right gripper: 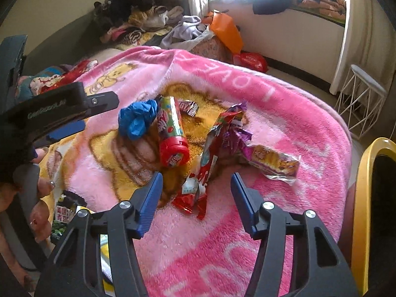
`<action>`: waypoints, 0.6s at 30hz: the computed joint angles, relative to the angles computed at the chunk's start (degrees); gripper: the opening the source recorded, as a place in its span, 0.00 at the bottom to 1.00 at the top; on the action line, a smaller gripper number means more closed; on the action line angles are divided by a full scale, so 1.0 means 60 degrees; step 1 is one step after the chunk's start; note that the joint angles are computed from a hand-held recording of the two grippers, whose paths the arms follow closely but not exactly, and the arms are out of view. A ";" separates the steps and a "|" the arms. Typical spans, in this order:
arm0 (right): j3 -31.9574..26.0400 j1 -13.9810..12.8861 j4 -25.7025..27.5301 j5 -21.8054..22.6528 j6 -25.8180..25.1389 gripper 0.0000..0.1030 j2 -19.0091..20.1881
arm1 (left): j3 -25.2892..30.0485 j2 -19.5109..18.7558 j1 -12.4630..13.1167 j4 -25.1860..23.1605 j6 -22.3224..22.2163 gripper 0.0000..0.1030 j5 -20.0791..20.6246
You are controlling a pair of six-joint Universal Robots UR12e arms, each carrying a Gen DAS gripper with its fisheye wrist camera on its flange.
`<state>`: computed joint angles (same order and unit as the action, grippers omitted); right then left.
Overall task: Collect trash
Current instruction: 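Grasp the blue plastic bag with the left tool while the right tool grasps the red snack bag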
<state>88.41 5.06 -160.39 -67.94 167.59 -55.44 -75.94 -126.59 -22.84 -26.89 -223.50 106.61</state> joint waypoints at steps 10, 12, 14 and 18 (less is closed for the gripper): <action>-0.0420 -0.0082 0.1087 0.0362 0.0242 0.32 0.0267 | 0.0336 -0.0301 0.0191 -0.0414 -0.0469 0.63 -0.0649; -0.0446 -0.0111 0.1191 0.0441 0.0314 0.24 0.0281 | 0.0399 -0.0347 0.0198 -0.0504 -0.0512 0.63 -0.0714; -0.0428 -0.0156 0.1188 0.0569 0.0395 0.18 0.0275 | 0.0447 -0.0392 0.0210 -0.0534 -0.0593 0.62 -0.0781; -0.0315 -0.0246 0.1076 0.0934 0.0514 0.09 0.0232 | 0.0605 -0.0482 0.0155 -0.0806 -0.0485 0.54 -0.0671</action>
<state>86.52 3.58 -153.93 -62.34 170.68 -54.05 -72.31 -129.48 -21.91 -31.73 -226.41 102.59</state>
